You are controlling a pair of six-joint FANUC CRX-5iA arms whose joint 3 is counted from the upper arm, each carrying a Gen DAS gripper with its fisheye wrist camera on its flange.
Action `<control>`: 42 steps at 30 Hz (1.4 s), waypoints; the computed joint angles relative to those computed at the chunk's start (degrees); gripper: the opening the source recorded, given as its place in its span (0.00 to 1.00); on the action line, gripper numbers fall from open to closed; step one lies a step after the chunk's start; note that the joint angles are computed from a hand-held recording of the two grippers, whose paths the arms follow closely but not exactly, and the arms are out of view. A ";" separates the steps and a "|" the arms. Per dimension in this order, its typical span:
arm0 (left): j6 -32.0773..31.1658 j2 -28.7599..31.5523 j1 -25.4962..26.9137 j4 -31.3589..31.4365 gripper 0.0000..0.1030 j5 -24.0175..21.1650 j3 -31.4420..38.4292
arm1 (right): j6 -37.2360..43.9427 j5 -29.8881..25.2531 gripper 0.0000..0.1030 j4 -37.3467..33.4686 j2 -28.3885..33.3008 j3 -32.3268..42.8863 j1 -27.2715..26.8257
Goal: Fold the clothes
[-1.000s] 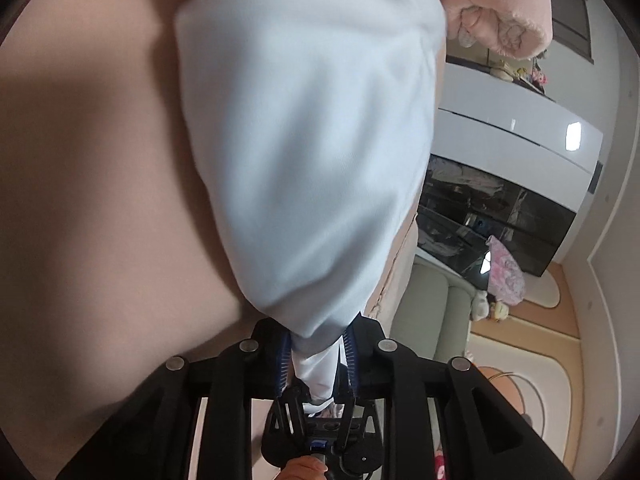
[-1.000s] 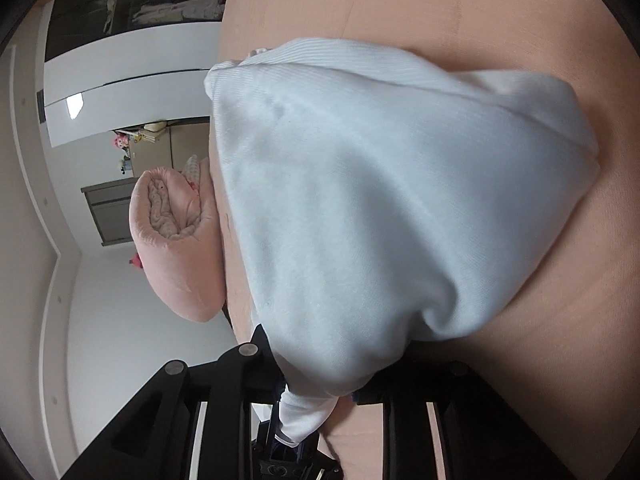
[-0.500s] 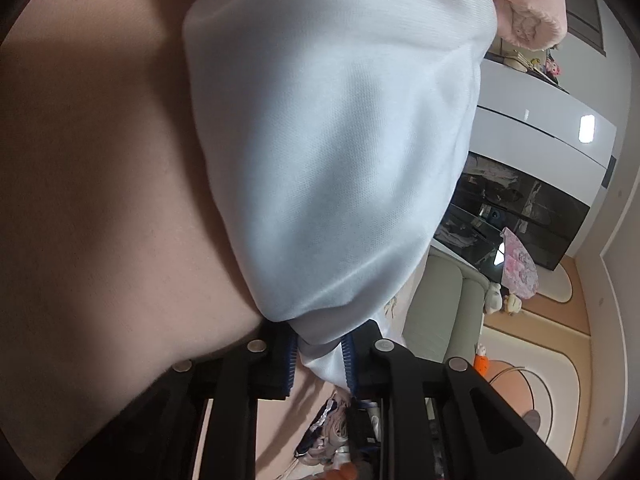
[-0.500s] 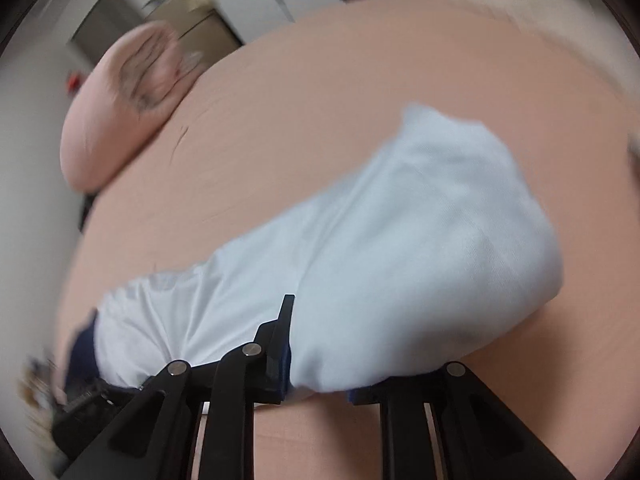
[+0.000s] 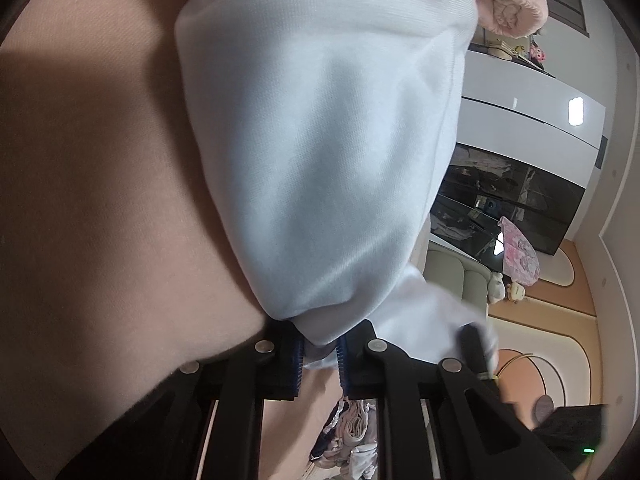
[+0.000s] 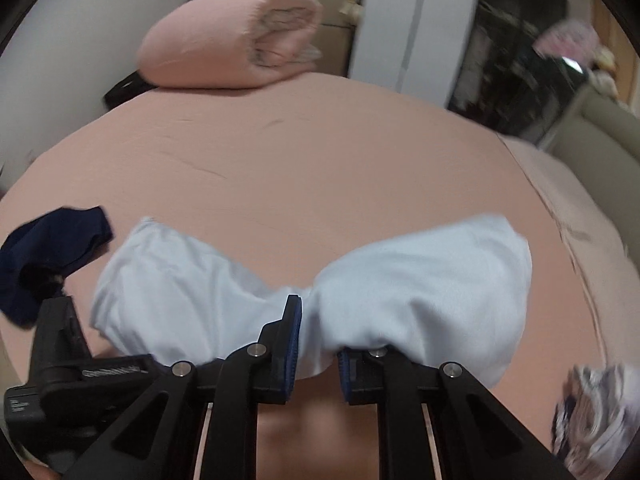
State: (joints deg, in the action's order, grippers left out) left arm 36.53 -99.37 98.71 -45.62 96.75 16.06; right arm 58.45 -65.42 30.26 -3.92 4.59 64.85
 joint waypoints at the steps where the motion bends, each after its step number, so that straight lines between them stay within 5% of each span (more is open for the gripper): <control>1: 0.30 0.36 0.33 0.26 0.13 -0.52 0.75 | 2.21 0.19 0.14 0.42 1.00 1.52 1.17; 9: 0.75 0.15 0.64 1.07 0.13 -1.97 0.51 | 16.22 -2.15 0.13 -1.55 8.86 11.81 4.78; 14: 0.72 -0.21 0.75 2.22 0.13 -2.62 -0.51 | 14.18 -9.92 0.16 -22.50 7.19 19.03 -3.19; 18: 0.02 1.13 1.13 5.46 0.13 -0.68 -1.22 | 9.50 -10.86 0.67 -41.81 2.57 18.23 -14.22; 21: -0.59 3.47 0.97 6.13 0.33 1.17 0.23 | 8.86 -10.76 0.68 -56.61 -1.40 14.91 -23.73; 23: -2.08 4.58 0.63 5.19 0.61 1.23 1.11 | 8.16 -11.17 0.68 -65.02 -2.89 12.42 -29.47; 27: -2.09 6.98 -0.23 3.52 0.73 2.80 3.90 | 6.20 -11.92 0.68 -77.44 -4.82 7.25 -38.60; 34: -6.92 9.03 -1.15 5.17 0.73 6.26 4.35 | -2.41 -8.33 0.69 -90.19 -8.52 -4.12 -46.69; 42: -22.82 14.75 -0.96 8.18 0.73 10.99 12.25 | -6.32 -3.93 0.71 -85.33 -12.12 -7.39 -47.14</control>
